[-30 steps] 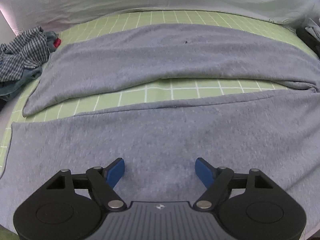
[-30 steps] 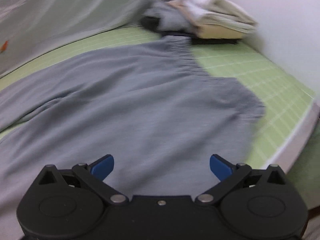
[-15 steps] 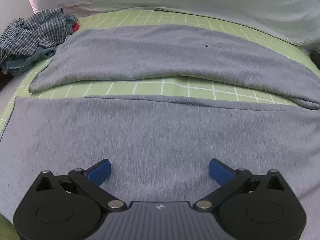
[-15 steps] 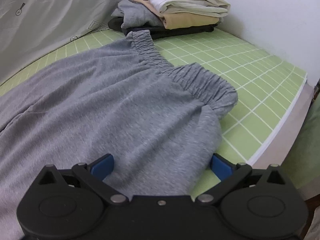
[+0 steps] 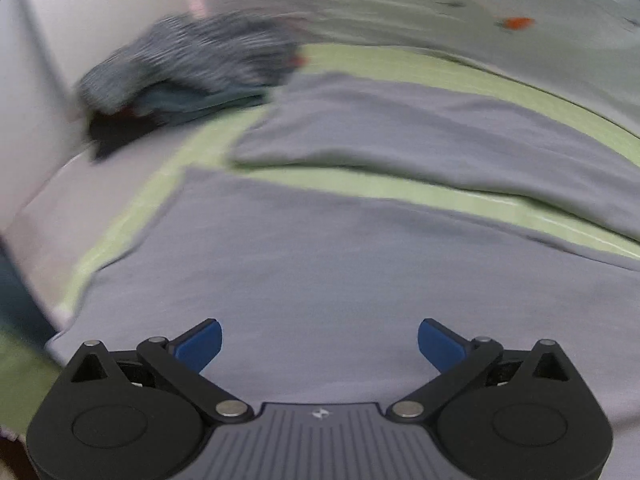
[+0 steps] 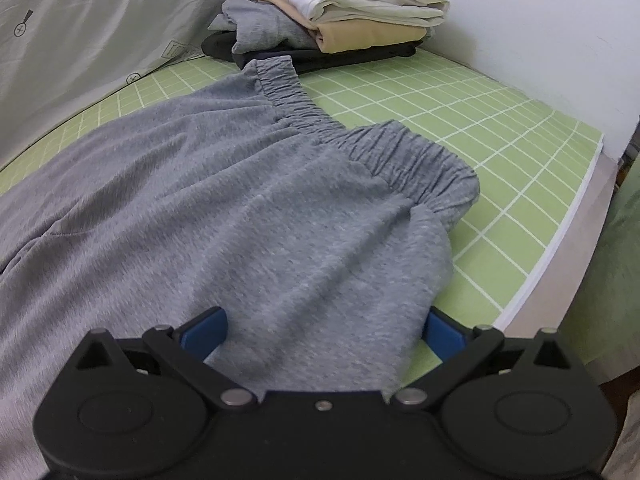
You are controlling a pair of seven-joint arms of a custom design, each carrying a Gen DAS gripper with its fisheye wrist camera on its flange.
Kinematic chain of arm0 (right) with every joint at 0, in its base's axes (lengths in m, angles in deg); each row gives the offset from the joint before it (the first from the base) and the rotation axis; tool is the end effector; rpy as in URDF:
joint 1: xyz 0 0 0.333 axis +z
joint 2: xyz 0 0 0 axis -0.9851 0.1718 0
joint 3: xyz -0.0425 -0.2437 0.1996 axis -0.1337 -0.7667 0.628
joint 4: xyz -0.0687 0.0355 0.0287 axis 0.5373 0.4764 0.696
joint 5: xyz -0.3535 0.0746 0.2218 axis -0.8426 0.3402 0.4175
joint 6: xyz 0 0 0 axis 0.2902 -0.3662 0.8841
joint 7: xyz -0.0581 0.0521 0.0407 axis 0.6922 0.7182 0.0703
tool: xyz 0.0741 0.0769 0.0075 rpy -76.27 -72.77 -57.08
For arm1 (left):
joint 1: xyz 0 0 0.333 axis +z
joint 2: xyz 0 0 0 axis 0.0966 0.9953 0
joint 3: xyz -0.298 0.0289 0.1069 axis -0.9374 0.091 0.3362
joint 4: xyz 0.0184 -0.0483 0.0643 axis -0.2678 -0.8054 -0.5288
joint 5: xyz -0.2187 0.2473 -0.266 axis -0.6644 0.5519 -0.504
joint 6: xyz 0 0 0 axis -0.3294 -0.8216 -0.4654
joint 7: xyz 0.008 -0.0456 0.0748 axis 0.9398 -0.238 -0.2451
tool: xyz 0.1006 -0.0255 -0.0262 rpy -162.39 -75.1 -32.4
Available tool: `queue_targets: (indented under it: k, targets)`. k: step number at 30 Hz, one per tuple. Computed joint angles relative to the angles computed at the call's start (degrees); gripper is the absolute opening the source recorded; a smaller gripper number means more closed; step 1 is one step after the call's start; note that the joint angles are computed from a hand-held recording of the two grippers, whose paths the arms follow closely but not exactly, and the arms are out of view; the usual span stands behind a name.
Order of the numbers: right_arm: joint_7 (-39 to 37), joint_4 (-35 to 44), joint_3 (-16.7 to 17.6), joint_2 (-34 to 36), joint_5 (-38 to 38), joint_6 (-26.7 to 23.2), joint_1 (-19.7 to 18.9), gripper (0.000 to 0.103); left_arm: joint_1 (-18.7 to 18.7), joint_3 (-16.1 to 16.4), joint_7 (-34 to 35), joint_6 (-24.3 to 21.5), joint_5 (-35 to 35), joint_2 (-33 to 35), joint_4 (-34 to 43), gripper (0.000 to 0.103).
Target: Fold clothes
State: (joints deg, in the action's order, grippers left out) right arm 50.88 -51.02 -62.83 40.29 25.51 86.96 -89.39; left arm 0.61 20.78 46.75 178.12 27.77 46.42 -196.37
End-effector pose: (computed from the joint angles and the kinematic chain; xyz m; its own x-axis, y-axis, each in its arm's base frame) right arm 0.5410 -0.0619 0.4579 -0.4302 -0.9026 -0.0143 -0.7017 0.3443 -0.6237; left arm 0.4571 -0.1391 0.4924 0.5588 -0.8221 -0.1091 -0.7083 -0.4046 -0.5785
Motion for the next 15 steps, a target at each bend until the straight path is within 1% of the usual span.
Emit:
queue_targets:
  k: [2,5,7,9,10,12,14,15]
  targets:
    - [1.8,0.2,0.5,0.1,-1.2,-0.3,-0.3,0.103,0.6,1.0,-0.3,0.0,-0.4,-1.5,-2.0,0.103]
    - [4.1,0.6,0.9,0.3,-2.6,-0.8,-0.3,0.103,1.7,2.6,0.0,3.6,-0.9,-2.8,-4.3,0.102]
    - [5.0,1.0,0.9,0.6,-3.1,-1.5,0.0,0.103,2.2,3.1,0.6,6.4,-1.5,-2.8,-5.0,0.095]
    - [5.4,1.3,0.7,0.7,-3.1,-2.1,0.5,0.103,3.2,2.4,-0.5,9.2,-0.5,-2.8,-5.8,0.072]
    - [5.3,1.4,0.5,0.8,-3.0,-2.3,0.7,0.103,3.9,1.6,-1.6,9.9,0.7,-2.7,-5.8,0.065]
    - [5.3,1.7,0.3,0.9,-2.8,-2.7,1.1,0.103,4.6,0.9,-2.8,11.3,2.3,-2.3,-5.6,0.029]
    - [5.2,1.8,0.1,0.9,-2.7,-2.8,1.3,0.103,5.0,0.8,-3.2,12.0,2.9,-1.5,-5.0,0.008]
    - [5.3,1.8,0.0,0.9,-2.8,-2.9,1.4,0.103,5.2,0.8,-3.2,12.0,3.0,-1.0,-4.5,0.005]
